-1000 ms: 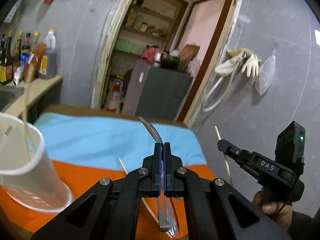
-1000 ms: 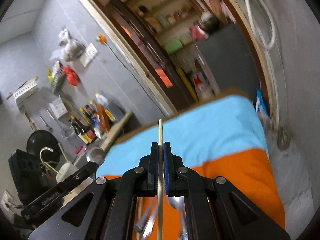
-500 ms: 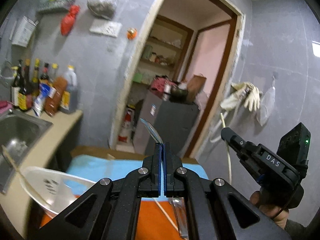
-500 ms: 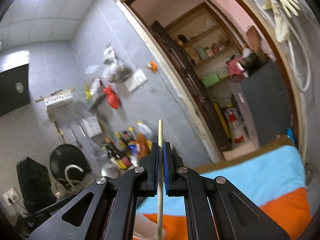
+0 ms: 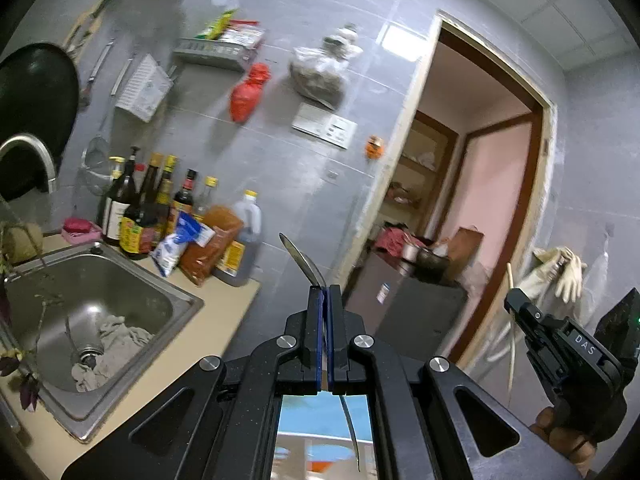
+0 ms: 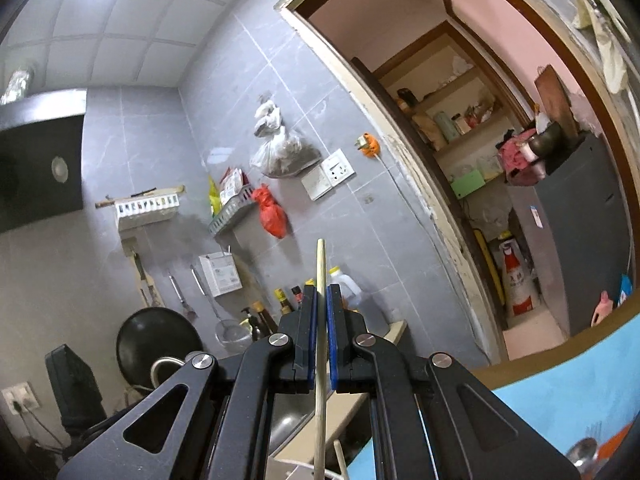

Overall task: Organize utensils
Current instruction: 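Carry left tool's spoon into the white holder while right tool drops its chopstick in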

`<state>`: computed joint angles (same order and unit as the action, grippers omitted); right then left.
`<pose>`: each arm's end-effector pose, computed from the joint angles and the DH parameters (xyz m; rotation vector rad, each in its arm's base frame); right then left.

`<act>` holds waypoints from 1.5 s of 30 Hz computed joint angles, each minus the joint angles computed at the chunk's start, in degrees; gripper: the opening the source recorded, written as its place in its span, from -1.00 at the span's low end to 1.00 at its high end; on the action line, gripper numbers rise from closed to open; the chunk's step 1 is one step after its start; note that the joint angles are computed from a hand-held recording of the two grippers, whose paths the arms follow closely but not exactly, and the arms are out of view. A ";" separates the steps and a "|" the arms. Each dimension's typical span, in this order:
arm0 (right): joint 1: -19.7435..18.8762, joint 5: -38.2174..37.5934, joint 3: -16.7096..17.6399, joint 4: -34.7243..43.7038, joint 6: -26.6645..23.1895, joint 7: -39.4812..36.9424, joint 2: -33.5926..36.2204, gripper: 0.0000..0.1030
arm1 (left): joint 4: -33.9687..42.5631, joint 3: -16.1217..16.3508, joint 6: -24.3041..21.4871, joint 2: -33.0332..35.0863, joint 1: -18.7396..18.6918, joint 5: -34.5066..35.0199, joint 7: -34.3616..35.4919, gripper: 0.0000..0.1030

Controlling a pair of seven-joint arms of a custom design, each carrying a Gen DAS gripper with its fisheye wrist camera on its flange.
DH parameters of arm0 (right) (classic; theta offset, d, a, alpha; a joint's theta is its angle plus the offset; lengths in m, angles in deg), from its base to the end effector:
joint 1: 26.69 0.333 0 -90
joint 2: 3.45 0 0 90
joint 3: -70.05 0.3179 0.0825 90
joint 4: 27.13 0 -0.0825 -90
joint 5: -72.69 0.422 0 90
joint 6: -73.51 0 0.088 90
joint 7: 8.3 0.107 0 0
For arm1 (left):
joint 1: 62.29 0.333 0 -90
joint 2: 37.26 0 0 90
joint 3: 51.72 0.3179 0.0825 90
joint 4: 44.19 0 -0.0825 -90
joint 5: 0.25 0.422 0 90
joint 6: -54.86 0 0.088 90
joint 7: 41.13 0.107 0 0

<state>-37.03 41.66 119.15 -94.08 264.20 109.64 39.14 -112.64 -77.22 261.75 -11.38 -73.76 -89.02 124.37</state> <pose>0.7231 0.2769 0.6452 -1.1288 1.0127 -0.3915 0.6677 -0.2363 0.6292 -1.5300 1.2015 -1.5170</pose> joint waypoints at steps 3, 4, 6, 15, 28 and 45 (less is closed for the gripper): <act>3.23 -0.58 -3.17 2.41 0.99 -0.91 1.48 -0.95 | -7.94 2.82 -0.68 -1.94 -0.10 13.24 -16.12 -1.00; 4.11 -0.84 -4.29 2.82 1.52 -0.87 1.77 -0.95 | -10.28 3.05 -0.37 -2.47 0.23 17.42 -20.44 -1.00; 6.07 -1.04 -7.60 3.07 3.09 0.27 1.61 -0.95 | -12.48 3.59 0.87 -2.32 -0.01 22.61 -25.44 -1.00; 19.92 8.92 -30.59 0.13 9.56 2.32 -2.58 -0.95 | -16.02 9.54 6.35 -0.58 -5.63 30.28 -30.15 -1.00; 34.85 19.47 -51.05 -5.63 13.90 -3.80 -6.00 -0.94 | -18.35 12.75 6.52 0.12 -8.62 34.69 -31.66 -1.00; 28.42 8.56 -44.02 -13.72 10.55 1.36 -12.06 -0.89 | -28.07 14.48 -2.34 -7.31 -7.93 39.72 -42.79 -0.80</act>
